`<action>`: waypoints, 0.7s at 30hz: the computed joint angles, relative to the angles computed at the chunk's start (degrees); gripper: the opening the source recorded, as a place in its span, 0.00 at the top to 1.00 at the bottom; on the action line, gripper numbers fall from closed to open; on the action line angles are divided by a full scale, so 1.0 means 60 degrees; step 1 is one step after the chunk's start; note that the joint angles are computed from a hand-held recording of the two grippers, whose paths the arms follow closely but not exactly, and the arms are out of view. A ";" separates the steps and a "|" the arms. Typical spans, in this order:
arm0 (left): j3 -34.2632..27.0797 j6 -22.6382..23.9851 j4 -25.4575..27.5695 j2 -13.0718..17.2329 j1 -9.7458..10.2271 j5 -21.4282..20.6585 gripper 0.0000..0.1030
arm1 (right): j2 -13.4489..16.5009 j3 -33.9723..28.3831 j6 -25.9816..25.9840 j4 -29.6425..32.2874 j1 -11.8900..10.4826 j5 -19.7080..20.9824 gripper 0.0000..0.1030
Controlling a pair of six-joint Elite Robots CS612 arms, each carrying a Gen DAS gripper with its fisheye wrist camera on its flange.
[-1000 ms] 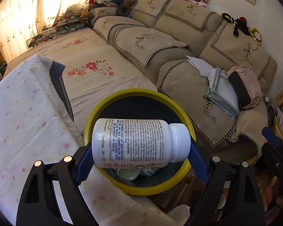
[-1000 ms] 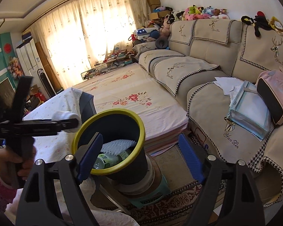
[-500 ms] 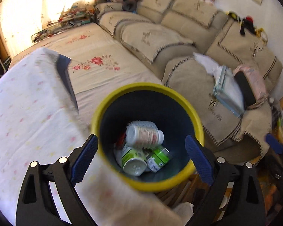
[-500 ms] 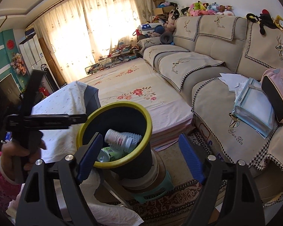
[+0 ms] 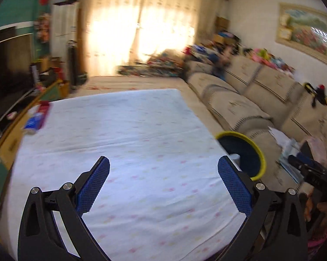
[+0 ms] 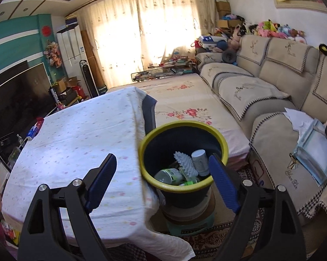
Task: Collect trash
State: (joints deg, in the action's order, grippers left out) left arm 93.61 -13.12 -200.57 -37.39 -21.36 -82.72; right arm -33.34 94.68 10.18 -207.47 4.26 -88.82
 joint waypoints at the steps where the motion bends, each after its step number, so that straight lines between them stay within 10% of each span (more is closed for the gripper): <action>1: 0.0206 -0.0120 -0.0132 -0.0095 0.0066 0.0141 0.05 | -0.0023 0.0021 -0.0091 -0.0093 0.0062 -0.0060 0.20; 21: 0.3311 -0.0440 -0.3786 -0.1183 -0.0293 0.2742 0.05 | -0.0675 0.1182 -0.0752 -0.2043 0.0474 -0.0797 0.12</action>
